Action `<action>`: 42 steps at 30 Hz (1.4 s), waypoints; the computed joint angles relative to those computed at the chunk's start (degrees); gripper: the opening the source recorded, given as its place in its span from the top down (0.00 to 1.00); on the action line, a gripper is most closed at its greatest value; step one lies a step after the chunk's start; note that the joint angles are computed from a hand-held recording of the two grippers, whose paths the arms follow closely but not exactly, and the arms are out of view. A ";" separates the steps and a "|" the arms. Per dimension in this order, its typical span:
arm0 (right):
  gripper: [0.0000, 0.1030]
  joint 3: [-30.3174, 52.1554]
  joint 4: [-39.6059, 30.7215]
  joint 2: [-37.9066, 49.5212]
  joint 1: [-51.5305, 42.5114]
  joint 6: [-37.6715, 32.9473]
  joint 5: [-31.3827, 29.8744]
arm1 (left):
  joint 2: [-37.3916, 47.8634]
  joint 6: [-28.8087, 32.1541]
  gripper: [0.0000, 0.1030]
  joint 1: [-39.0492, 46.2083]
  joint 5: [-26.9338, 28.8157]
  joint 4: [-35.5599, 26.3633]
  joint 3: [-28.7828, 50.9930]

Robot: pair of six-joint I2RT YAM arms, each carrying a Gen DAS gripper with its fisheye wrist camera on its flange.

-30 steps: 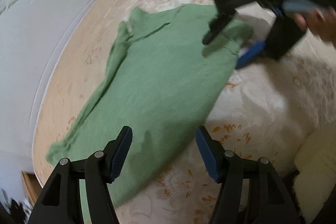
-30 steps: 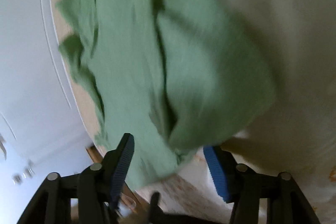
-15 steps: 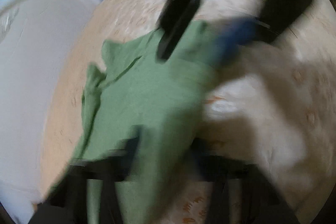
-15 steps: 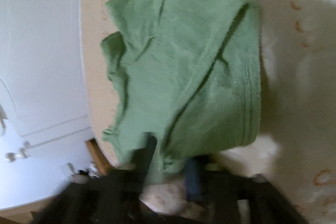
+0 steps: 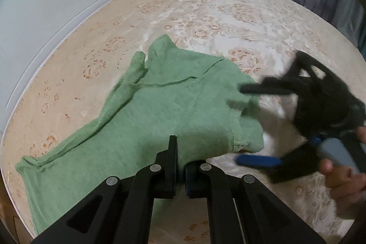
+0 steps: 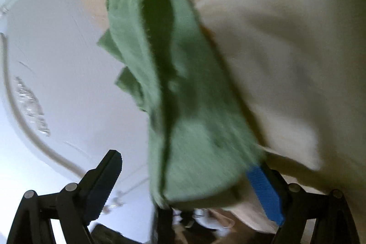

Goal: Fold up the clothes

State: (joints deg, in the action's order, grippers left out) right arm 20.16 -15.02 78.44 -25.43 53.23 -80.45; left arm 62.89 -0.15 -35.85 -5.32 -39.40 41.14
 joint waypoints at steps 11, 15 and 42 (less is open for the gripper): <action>0.83 9.45 11.93 7.19 2.02 5.55 2.32 | -2.11 -1.11 0.95 -0.15 -0.40 -1.01 -0.05; 0.85 22.54 -23.49 9.29 -0.52 -20.88 13.49 | -1.23 -1.08 0.94 -3.59 -3.63 -0.95 -0.97; 0.87 75.28 -53.50 31.91 60.10 -39.73 46.51 | 1.45 -8.18 0.94 65.91 44.98 -16.44 -14.61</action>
